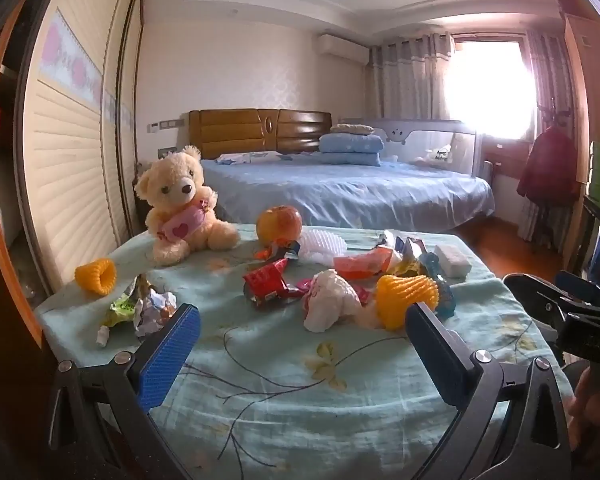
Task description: Collect trash
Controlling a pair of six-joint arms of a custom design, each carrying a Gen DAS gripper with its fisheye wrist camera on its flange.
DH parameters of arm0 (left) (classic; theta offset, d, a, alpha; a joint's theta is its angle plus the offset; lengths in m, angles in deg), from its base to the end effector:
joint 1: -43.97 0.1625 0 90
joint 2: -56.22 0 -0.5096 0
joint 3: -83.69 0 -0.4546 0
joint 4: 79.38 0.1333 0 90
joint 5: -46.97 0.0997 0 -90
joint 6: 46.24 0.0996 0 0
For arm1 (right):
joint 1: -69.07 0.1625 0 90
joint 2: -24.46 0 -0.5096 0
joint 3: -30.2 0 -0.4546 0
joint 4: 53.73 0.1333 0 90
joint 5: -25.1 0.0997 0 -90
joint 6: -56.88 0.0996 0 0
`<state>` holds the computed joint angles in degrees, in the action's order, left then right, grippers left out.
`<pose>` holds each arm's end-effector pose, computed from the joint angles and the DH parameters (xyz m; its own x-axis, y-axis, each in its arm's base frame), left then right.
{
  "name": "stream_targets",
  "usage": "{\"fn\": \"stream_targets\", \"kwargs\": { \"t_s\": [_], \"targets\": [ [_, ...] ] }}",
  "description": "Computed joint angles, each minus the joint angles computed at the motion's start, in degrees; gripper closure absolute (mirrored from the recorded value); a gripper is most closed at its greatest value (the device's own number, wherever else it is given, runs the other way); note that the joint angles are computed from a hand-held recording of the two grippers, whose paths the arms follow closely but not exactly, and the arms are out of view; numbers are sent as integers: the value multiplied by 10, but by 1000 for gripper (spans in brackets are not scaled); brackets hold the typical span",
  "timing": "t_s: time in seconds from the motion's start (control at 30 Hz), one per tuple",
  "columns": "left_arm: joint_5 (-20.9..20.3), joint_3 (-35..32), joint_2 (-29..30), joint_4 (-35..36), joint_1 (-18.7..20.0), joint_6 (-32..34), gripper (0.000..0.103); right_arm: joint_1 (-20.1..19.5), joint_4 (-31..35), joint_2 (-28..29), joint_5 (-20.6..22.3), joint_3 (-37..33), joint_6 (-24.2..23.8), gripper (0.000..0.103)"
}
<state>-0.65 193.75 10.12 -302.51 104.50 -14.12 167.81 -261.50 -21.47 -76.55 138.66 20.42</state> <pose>-0.1488 -0.6707 0.1883 -0.7142 0.0079 -0.6999 0.6549 0.3606 -0.6641 0.2184 -0.6758 0.1516 -0.7473 -0.3227 0.5808 -0.6599 0.4622 -0.5923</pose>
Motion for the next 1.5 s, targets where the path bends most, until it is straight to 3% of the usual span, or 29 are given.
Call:
{"fn": "stream_targets", "kwargs": {
  "t_s": [0.5,1.5],
  "targets": [
    [-2,-6,-5,30,10,-13,1,1,7,-2,6,0,-1,1],
    [5,-7,5,19,5,-13,1,1,18,-1,3,-1,2,1]
  ]
}}
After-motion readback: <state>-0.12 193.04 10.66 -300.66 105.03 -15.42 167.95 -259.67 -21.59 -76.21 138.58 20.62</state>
